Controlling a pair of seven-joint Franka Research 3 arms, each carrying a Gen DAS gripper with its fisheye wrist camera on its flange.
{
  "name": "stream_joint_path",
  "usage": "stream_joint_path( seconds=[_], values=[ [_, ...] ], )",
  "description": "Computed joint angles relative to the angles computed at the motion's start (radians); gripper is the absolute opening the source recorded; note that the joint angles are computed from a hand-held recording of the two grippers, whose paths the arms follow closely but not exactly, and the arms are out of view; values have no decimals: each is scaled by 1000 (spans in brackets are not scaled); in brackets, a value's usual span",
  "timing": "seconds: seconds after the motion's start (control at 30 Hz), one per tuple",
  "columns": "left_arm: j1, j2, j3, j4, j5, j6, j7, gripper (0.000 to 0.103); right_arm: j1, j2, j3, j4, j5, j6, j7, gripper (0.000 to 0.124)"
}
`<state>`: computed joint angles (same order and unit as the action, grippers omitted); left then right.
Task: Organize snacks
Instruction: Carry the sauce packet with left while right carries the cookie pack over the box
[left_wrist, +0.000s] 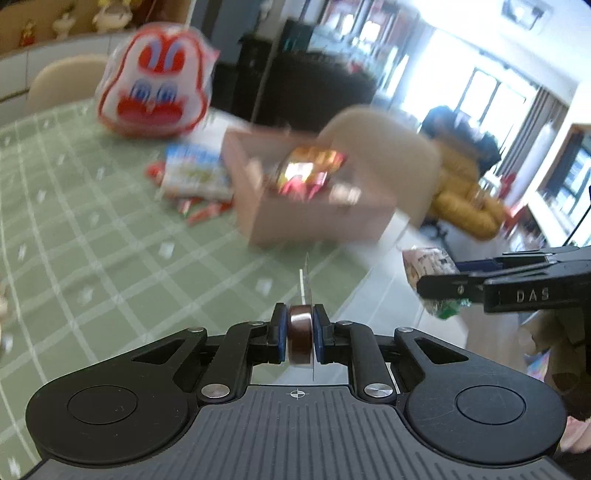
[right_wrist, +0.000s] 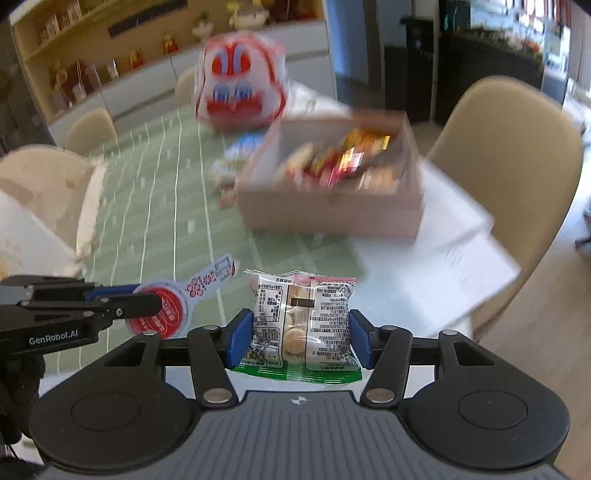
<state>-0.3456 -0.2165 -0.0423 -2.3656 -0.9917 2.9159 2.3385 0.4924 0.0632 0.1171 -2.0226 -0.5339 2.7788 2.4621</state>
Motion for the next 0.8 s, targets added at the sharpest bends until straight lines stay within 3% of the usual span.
stream_joint_path(
  seconds=[0.13,0.33,0.4,0.53,0.73,0.8],
  values=[
    [-19,50,20,135,-155,-16,111,18,-26,-22,-24,67,-129,16,57,55],
    [41,253,-34,506,-234,-29,170,18,-65,66,-50,324,-142,15,-69,56],
    [55,349,-51,640,-128,-35,54,18,-64,131,-71,433,-109,10,-133,56],
    [55,525,-34,859,135,-151,-264,18,-55,246,-109,611,-19,-55,-236,56],
    [48,734,-8,1043,350,-272,-566,18,-70,333,-143,673,155,-95,-345,56],
    [72,809,-19,1123,385,-367,-633,19,-75,357,-148,679,212,-116,-382,56]
  ],
)
